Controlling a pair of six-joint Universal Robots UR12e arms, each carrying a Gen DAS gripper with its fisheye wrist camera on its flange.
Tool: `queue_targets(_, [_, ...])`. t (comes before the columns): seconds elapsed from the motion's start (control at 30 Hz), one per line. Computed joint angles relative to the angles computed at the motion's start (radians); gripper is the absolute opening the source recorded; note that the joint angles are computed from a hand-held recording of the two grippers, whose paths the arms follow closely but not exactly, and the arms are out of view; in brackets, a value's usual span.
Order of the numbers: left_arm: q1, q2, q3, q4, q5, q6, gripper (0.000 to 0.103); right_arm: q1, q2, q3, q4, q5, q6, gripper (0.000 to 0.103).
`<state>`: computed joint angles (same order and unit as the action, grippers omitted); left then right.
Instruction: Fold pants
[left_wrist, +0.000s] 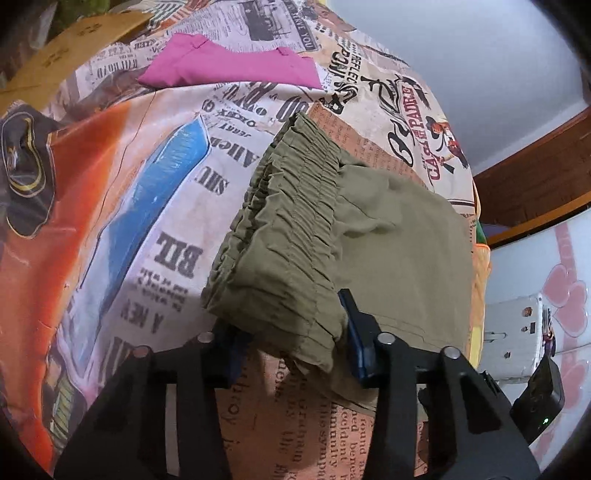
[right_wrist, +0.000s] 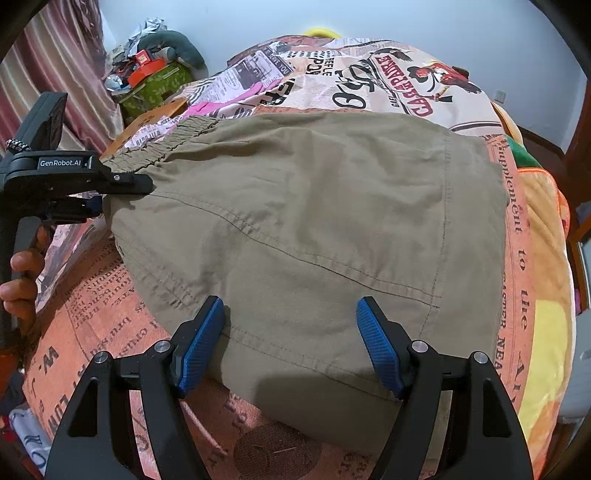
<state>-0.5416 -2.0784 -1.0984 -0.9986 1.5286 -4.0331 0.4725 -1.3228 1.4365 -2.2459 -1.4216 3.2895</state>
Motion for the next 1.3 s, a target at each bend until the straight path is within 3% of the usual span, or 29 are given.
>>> queue_targets(0.13, [-0.024, -0.002, 0.018, -0.010, 0.071, 0.050, 0.034, 0.000, 0.000, -0.002, 0.003, -0.003, -0.001, 0.071])
queue_targets(0.3, [-0.057, 0.005, 0.040, -0.022, 0.216, 0.122, 0.032, -0.001, -0.005, -0.006, -0.004, 0.002, 0.038, 0.071])
queue_targets(0.43, [-0.077, 0.036, 0.012, -0.022, 0.351, 0.153, 0.032, 0.004, -0.014, -0.002, -0.049, -0.009, 0.054, 0.071])
queue_targets(0.6, [-0.109, 0.068, -0.022, -0.037, 0.581, 0.233, 0.032, 0.004, -0.030, 0.013, -0.074, -0.017, 0.062, 0.071])
queue_targets(0.77, [-0.128, 0.082, -0.036, -0.034, 0.697, 0.270, 0.032, -0.005, -0.056, 0.046, -0.064, -0.042, 0.102, 0.071])
queue_targets(1.03, [-0.169, 0.022, 0.047, 0.038, 0.758, 0.400, 0.031, -0.025, -0.068, 0.077, -0.025, -0.021, 0.168, 0.071])
queue_targets(1.2, [-0.184, -0.039, 0.142, 0.094, 0.704, 0.509, 0.028, -0.026, -0.066, 0.085, -0.029, -0.004, 0.169, 0.071])
queue_targets(1.3, [-0.185, -0.063, 0.182, 0.104, 0.653, 0.537, 0.026, -0.030, -0.067, 0.089, -0.033, 0.008, 0.173, 0.071])
